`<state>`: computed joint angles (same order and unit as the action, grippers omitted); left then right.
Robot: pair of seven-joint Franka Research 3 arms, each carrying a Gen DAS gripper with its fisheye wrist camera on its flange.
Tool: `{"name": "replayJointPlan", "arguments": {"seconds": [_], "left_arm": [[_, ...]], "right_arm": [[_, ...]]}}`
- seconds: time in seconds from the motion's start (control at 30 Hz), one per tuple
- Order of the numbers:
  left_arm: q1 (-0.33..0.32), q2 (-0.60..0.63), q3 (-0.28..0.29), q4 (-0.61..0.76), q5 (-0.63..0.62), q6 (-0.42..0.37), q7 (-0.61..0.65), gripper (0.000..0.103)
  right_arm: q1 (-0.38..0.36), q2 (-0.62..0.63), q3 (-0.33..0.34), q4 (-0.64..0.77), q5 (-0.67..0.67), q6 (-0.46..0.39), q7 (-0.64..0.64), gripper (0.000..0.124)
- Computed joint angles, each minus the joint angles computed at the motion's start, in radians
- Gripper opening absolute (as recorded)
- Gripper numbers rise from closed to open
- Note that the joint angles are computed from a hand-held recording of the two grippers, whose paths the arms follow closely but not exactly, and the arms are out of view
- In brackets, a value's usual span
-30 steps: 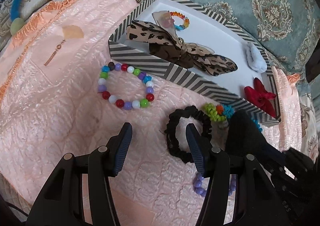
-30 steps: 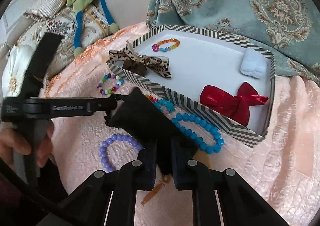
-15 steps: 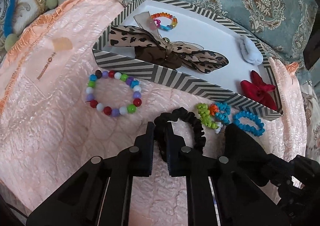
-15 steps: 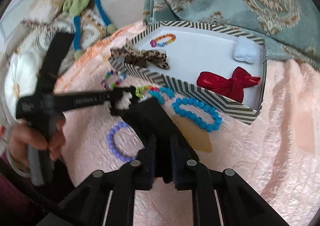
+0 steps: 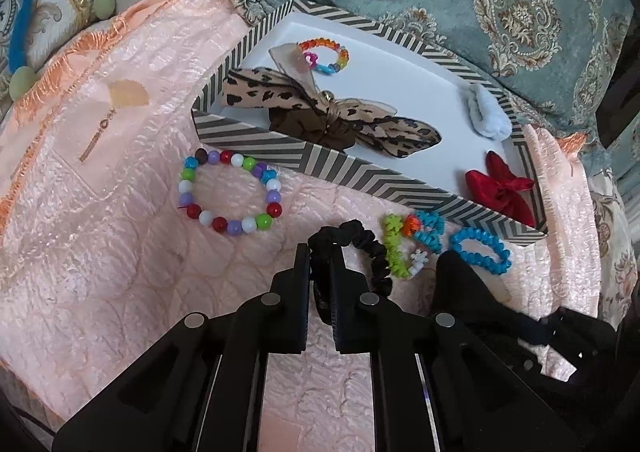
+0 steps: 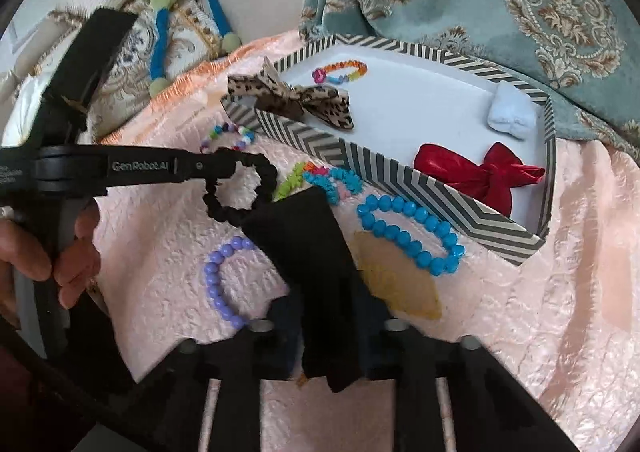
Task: Organize jewelry
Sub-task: 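Carry the black scrunchie into the tray and open the left gripper while the right releases the black clip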
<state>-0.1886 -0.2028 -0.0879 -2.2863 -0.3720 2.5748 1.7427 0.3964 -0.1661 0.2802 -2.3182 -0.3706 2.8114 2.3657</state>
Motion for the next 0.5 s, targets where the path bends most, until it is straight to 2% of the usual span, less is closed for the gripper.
{"name": "replayJointPlan", "arguments": {"seconds": [0.2,0.3,0.5], "left_arm": [[-0.027,-0.071,0.025,-0.036,-0.071,0.005,0.068,0.007],[-0.040,-0.101,0.032,-0.050,-0.084,0.016,0.079,0.007],[-0.052,-0.134,0.018,-0.066,-0.028,0.036,0.023,0.007]], "right_arm": [[-0.052,-0.109,0.043,-0.075,-0.016,0.069,0.106,0.009],[-0.080,-0.155,0.067,-0.113,0.019,0.109,0.142,0.009],[-0.141,-0.230,0.140,-0.139,0.056,0.077,0.180,0.009]]}}
